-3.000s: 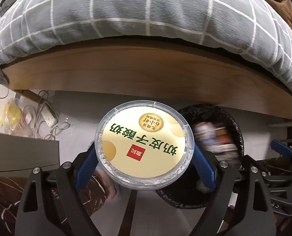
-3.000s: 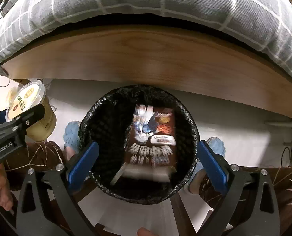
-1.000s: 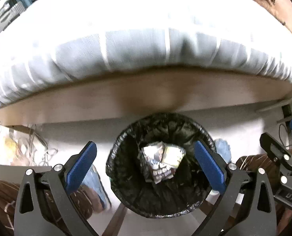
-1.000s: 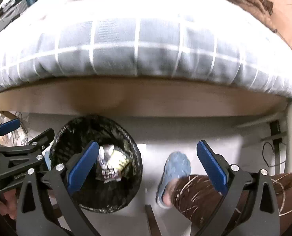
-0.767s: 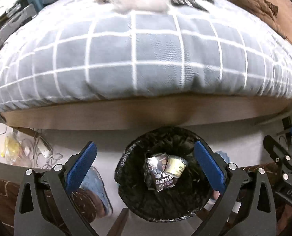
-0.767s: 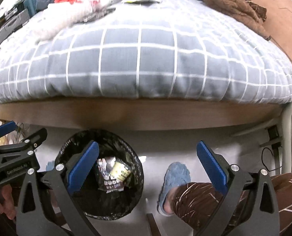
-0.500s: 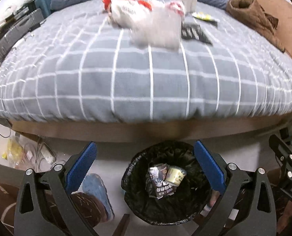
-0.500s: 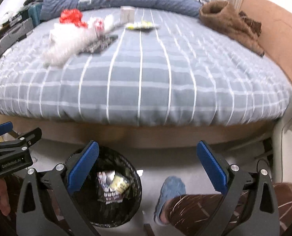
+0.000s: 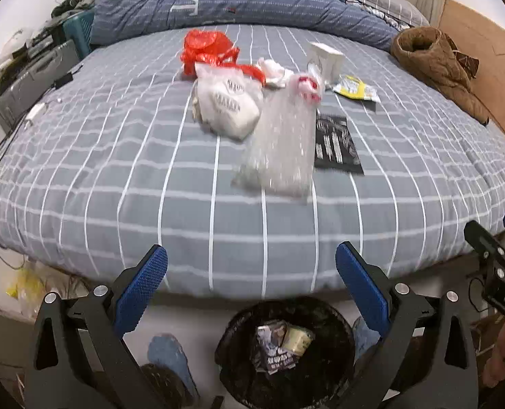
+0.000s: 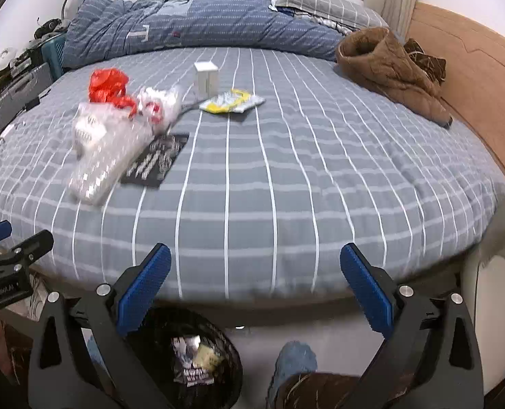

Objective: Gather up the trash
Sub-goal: 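Raise both tools back toward the trash on the bed, then grasp the bubble wrap with the left tool while the right tool grasps the yellow wrapper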

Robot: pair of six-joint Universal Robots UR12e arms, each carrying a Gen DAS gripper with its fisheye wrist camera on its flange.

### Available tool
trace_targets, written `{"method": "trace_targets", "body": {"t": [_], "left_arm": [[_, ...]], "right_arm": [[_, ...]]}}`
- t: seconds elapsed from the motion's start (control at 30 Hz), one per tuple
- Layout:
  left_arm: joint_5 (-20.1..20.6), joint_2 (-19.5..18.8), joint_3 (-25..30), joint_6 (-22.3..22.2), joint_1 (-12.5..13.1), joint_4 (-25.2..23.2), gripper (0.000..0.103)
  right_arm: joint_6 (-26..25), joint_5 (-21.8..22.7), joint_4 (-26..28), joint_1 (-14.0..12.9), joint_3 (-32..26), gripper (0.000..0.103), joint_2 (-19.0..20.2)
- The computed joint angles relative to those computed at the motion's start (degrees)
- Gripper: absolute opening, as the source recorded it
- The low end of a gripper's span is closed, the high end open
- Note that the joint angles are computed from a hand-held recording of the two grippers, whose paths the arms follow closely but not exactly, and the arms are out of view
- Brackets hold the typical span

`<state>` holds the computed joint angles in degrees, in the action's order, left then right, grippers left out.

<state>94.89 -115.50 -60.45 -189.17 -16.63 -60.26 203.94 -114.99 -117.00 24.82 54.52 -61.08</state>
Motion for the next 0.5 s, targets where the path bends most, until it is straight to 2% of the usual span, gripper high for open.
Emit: {"method": "trace_targets", "body": {"t": [0.13,0.33,0.43,0.5], "left_arm": [[-0.91,-2.81,4.58,0.35,0.42,-1.65,0.097],[-1.85,-8.31,12.99,1.35,0.73,-4.97,0.097],[-3.09,-12.02,18.78,2.49,0.84,-7.77,0.096],[-3.48,-14.88,23.31,3.58,0.84,-10.07,0.096]], "right_arm": [[-1.42,0.2,0.96,-1.1,-4.76,0.096,2.87],[-3.77,1.92,3.84,-2.8,-15.0,0.096,9.2],[-3.22,3.76,6.7,-3.88,-22.15,0.096,13.51],[-3.19,3.81,9.66,-4.48,-29.3,0.096,17.68]]}}
